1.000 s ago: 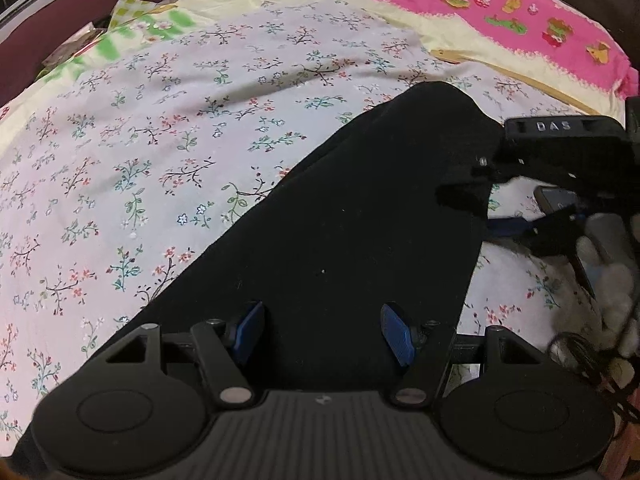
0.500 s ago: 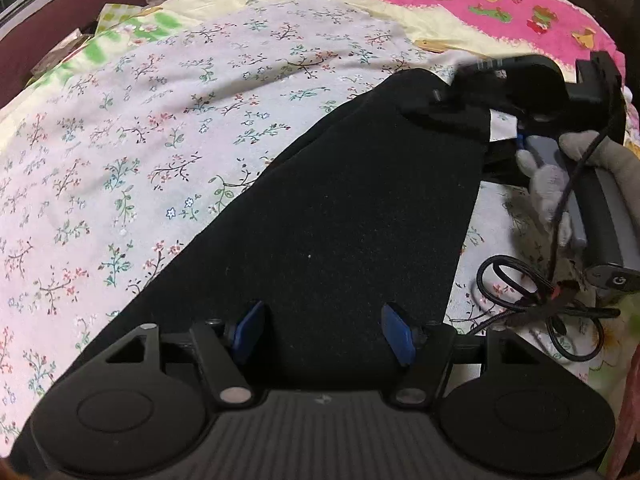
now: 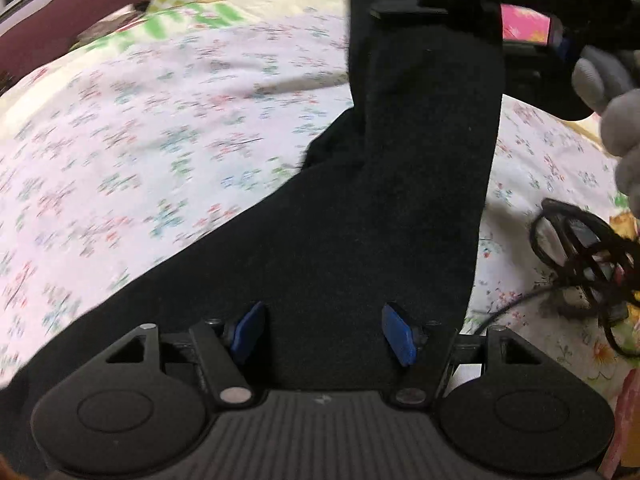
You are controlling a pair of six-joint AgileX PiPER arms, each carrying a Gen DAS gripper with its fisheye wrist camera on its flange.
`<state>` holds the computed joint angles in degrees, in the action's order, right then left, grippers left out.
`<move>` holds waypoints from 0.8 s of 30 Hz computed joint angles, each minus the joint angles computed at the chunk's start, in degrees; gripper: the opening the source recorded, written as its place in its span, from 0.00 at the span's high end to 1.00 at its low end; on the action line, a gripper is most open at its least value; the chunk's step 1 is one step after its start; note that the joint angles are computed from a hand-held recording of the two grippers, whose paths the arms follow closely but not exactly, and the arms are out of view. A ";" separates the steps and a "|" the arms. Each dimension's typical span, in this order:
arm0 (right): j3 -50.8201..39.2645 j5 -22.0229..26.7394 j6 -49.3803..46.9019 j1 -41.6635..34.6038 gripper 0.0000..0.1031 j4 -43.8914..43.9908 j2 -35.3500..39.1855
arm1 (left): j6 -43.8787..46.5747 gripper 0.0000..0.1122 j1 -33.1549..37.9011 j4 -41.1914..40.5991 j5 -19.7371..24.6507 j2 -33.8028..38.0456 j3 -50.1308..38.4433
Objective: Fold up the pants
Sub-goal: 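Lift the pants end with the right gripper and fold it toward the left gripper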
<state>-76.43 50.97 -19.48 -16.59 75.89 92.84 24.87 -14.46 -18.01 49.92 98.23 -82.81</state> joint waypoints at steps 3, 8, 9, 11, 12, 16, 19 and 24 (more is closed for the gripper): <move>-4.85 3.89 2.36 6.22 1.00 -4.04 1.67 | 0.77 0.34 4.27 -1.28 -0.65 -4.02 4.69; -9.39 2.81 5.63 21.17 1.00 -17.20 4.60 | 3.19 0.34 11.97 -2.83 -0.75 -10.54 12.16; -9.50 2.23 6.38 24.02 1.00 -19.75 5.04 | 4.31 0.34 14.12 -3.54 -0.46 -11.85 13.54; -9.44 2.19 7.33 28.32 1.00 -23.87 5.88 | 6.33 0.34 18.04 -4.57 0.13 -13.90 15.80; -10.66 3.17 8.31 29.31 1.00 -25.28 7.03 | 7.57 0.34 20.37 -5.28 0.50 -15.00 17.06; -12.58 5.10 12.82 33.75 1.00 -26.82 9.05 | 10.85 0.34 27.56 -7.66 1.88 -17.58 20.51; -17.21 4.96 14.65 37.45 1.00 -28.05 11.82 | 12.71 0.34 31.38 -9.38 2.48 -18.49 21.91; -25.98 5.80 20.38 40.10 1.00 -28.91 16.26 | 19.93 0.34 35.93 -16.68 1.79 -18.50 23.38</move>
